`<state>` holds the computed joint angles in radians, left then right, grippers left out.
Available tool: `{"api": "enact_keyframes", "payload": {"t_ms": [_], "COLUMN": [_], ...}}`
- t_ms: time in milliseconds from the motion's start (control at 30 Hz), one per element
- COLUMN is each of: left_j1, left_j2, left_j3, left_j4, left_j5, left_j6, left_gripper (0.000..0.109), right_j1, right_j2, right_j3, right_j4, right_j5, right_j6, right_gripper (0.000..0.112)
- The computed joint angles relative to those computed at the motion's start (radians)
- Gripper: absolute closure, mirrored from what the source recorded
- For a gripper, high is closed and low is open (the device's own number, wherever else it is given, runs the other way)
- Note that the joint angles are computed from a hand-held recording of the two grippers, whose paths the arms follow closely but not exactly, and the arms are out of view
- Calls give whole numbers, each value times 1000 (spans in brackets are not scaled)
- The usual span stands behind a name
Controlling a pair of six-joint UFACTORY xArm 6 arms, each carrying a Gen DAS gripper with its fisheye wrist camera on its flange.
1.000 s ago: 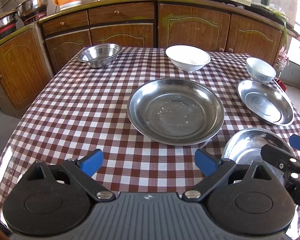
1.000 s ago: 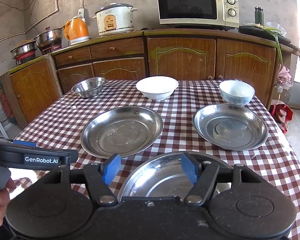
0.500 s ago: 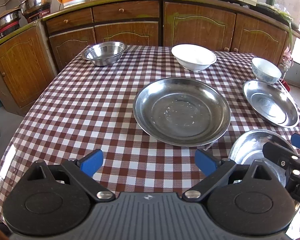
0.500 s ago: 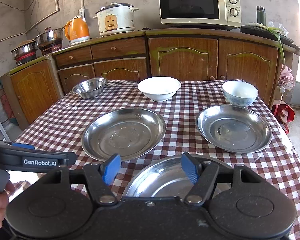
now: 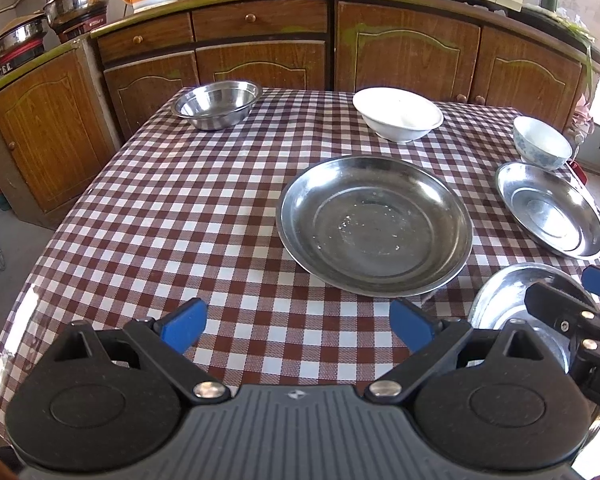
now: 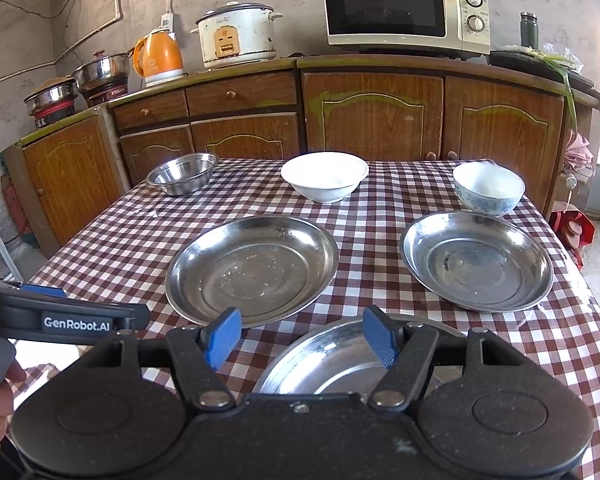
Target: Organize plates and bowls
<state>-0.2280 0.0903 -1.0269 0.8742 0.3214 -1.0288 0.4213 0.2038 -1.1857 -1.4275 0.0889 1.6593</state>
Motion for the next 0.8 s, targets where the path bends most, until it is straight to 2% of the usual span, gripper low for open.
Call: {"api": "enact_keyframes", "payload": {"t_ms": [800], "left_j1": [31], "left_j2": [47], "left_j3": [-45], "left_j4": [-32], "left_j5": [1], "left_j6": [48], "left_gripper": [8], "right_j1": [-6], "right_j2": [82], "right_j3": [-92], "right_j4": [92], "right_j5": [-11], "right_j6": [-103], "right_gripper": [32]}}
